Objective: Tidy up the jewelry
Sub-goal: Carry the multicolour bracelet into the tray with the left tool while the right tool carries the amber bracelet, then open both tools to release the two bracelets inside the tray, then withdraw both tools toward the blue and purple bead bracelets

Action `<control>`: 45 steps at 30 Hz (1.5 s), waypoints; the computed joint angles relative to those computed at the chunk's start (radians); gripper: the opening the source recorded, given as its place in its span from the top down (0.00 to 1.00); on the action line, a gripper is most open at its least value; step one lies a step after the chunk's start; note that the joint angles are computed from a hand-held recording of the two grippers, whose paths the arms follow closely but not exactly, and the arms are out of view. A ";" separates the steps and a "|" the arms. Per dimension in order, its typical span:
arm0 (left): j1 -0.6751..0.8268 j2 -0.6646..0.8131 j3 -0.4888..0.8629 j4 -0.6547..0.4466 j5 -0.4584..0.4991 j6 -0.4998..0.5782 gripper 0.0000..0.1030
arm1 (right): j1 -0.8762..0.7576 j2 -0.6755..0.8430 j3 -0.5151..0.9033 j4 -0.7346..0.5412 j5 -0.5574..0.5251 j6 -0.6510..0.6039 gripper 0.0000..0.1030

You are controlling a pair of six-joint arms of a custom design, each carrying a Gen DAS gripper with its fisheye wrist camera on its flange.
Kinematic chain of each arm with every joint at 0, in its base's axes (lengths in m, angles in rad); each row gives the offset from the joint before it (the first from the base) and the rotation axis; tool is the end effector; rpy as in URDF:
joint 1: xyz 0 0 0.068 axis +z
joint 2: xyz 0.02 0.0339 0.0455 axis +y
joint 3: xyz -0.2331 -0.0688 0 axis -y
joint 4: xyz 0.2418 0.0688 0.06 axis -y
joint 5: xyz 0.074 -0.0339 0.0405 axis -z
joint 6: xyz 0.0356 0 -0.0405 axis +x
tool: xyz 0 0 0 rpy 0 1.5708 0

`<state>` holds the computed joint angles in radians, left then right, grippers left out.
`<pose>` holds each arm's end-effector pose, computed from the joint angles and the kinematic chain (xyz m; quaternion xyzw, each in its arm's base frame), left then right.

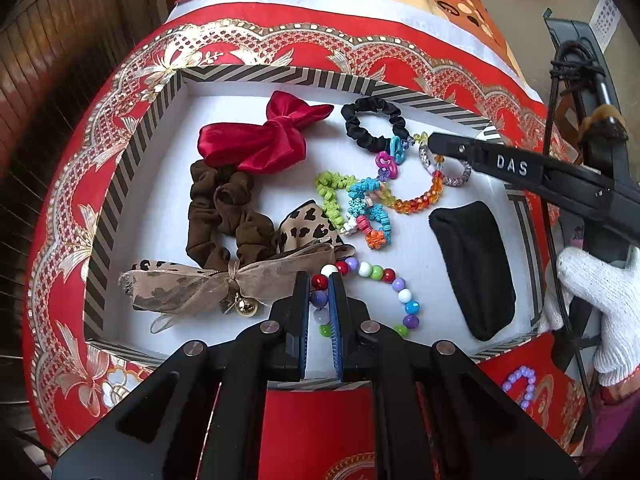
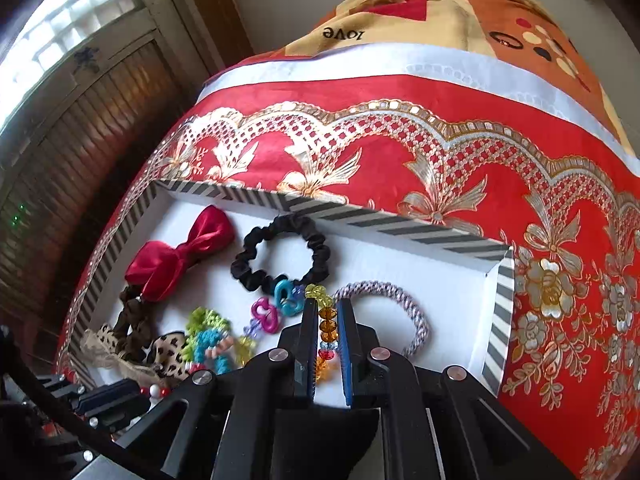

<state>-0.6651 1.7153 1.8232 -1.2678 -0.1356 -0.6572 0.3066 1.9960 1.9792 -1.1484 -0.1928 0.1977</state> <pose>0.2635 -0.2006 0.3297 -0.0100 0.9768 -0.0726 0.2014 0.3811 0.1278 0.2817 -0.0724 0.9725 0.1413 0.1706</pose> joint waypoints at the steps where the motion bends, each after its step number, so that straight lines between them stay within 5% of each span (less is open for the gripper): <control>1: 0.000 0.002 0.001 -0.001 -0.001 -0.003 0.92 | 0.000 0.010 0.009 0.004 0.002 0.000 0.92; 9: -0.006 -0.008 -0.016 0.009 -0.012 -0.019 0.90 | -0.007 0.046 0.042 -0.007 -0.016 0.005 0.92; 14: -0.006 -0.044 -0.060 0.050 -0.002 -0.034 0.56 | -0.016 -0.015 -0.003 -0.015 -0.007 -0.002 0.87; 18: -0.019 -0.059 -0.062 0.054 -0.028 -0.035 0.51 | -0.026 -0.085 -0.063 -0.010 -0.006 0.008 0.73; 29: -0.072 -0.104 -0.035 0.009 -0.108 -0.059 0.50 | 0.017 -0.323 -0.185 -0.053 0.032 0.079 0.68; 45: -0.255 -0.213 -0.038 -0.102 -0.290 -0.154 0.50 | 0.174 -0.614 -0.275 -0.201 0.221 0.227 0.61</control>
